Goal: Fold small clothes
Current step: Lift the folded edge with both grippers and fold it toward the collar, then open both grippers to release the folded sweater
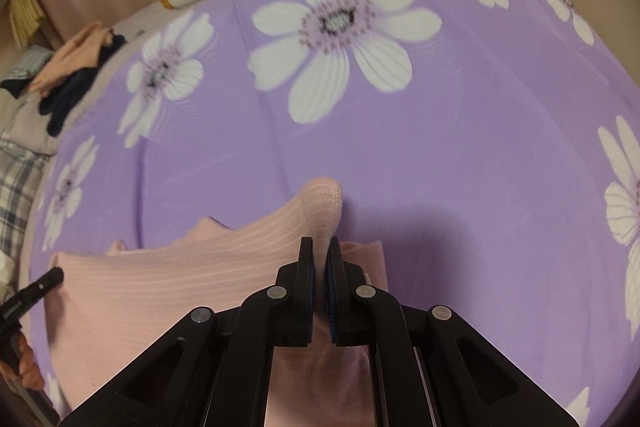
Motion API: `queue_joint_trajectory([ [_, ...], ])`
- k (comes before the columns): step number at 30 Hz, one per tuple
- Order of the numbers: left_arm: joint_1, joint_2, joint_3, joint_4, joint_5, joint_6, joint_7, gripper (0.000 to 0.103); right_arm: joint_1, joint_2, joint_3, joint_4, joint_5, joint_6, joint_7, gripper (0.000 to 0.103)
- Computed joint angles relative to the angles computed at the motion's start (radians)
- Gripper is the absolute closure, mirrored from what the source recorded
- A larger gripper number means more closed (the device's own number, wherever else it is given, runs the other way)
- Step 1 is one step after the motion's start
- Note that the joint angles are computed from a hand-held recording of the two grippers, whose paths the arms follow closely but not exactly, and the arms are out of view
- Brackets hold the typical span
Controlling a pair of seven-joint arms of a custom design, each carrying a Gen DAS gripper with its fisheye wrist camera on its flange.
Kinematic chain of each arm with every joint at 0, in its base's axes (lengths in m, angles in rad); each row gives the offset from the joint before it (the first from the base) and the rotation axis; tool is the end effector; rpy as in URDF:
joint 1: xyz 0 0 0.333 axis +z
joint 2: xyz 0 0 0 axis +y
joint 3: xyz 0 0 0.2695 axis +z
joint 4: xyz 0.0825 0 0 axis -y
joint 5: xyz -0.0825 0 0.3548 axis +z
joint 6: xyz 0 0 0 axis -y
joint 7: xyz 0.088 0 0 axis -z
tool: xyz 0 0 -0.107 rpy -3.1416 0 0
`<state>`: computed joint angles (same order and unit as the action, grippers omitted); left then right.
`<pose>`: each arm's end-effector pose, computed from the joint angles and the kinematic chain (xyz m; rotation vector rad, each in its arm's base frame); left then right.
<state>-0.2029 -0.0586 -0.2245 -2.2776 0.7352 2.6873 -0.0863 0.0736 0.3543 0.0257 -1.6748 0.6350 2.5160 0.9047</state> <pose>0.4651 -0.2362 0.3950 -2.4009 1.2168 -0.7562 0.6501 0.0578 0.4193 -2.0148 1.4383 -0.2194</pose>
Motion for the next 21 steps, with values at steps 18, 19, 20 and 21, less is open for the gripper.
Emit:
queue_joint_trajectory([
  [18,-0.012,-0.105,-0.023,-0.058,0.060,-0.085,-0.087,0.039,-0.029,-0.010,0.005,-0.002,0.045,-0.018,-0.023,0.077],
  [19,-0.014,-0.114,-0.018,-0.072,0.035,-0.065,-0.068,0.039,-0.030,-0.004,0.004,0.008,0.049,-0.026,-0.021,0.067],
  [20,-0.016,-0.117,-0.014,-0.084,0.012,-0.049,-0.055,0.039,-0.033,0.001,0.006,0.015,0.058,-0.033,-0.026,0.065],
  [21,-0.016,-0.111,-0.014,-0.085,-0.007,-0.045,-0.043,0.039,-0.033,0.008,0.007,0.023,0.061,-0.039,-0.029,0.066],
])
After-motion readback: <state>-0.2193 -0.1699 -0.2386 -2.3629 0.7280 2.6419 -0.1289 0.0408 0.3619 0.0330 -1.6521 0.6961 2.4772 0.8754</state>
